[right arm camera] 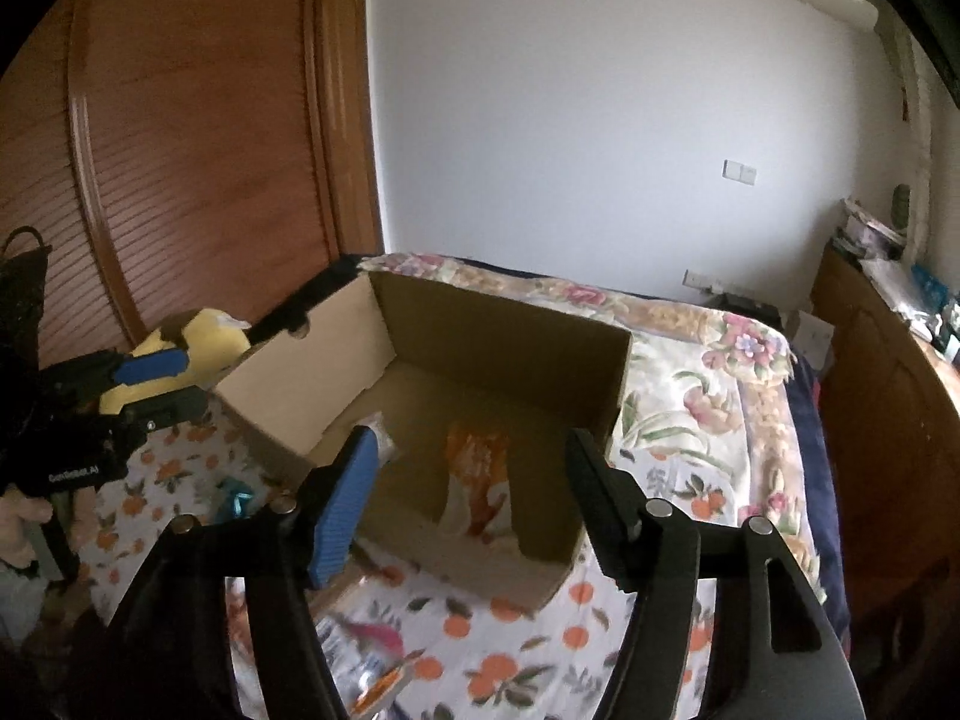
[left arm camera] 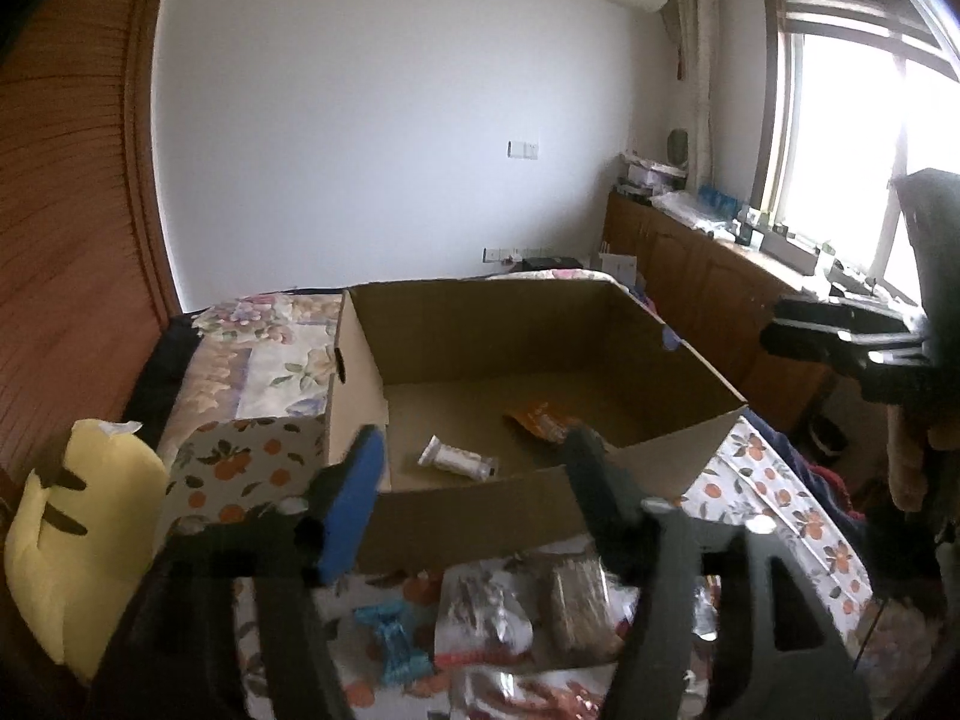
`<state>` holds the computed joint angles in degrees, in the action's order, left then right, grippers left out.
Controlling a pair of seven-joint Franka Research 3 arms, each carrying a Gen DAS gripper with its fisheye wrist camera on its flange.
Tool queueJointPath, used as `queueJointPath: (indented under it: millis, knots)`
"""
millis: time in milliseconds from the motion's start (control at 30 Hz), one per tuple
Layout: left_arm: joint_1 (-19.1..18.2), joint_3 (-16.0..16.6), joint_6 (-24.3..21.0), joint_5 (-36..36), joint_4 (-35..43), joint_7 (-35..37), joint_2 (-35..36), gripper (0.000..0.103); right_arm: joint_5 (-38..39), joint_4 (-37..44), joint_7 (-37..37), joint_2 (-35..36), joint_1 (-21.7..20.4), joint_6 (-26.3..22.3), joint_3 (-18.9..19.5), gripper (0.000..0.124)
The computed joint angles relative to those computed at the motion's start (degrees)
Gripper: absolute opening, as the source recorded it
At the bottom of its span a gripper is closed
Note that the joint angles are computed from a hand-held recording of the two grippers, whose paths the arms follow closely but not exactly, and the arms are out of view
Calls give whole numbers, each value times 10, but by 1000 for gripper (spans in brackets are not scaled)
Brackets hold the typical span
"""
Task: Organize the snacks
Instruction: 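Move both grippers back over the snack pile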
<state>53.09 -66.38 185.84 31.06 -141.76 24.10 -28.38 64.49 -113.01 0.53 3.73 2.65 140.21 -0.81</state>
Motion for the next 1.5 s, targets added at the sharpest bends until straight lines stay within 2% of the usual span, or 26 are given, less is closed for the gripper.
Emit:
queueJointPath:
  millis: [167, 367, 533, 833, 1000, 1133, 1300, 1433, 1500]
  knots:
    - [-99, 75, -26, -1, -32, -7, -32, 68, 13, -53, -17, -45, -3, -12, -12, 73]
    - [-190, 143, -67, 25, -50, -23, -49, 75, 24, -105, -36, -89, 2, -21, -29, 80]
    - [-243, 177, -98, 48, -58, -45, -63, 78, 35, -134, -46, -111, 5, -38, -42, 90]
    - [-317, 222, -126, 96, -73, -84, -70, 78, 38, -192, -62, -138, 13, -32, -51, 94]
    - [-332, 223, -122, 129, -82, -124, -67, 78, 55, -223, -82, -146, 15, -22, -55, 94]
    - [-326, 206, -124, 160, -85, -166, -61, 78, 84, -248, -120, -144, 19, -5, -55, 94]
    - [-303, 174, -111, 204, -91, -229, -43, 78, 111, -265, -148, -130, 17, -3, -53, 94]
    - [-257, 127, -79, 239, -95, -281, -37, 78, 125, -269, -157, -107, 12, -6, -50, 94]
    - [-241, 107, -79, 244, -93, -289, -32, 78, 126, -269, -156, -99, 8, -7, -47, 94]
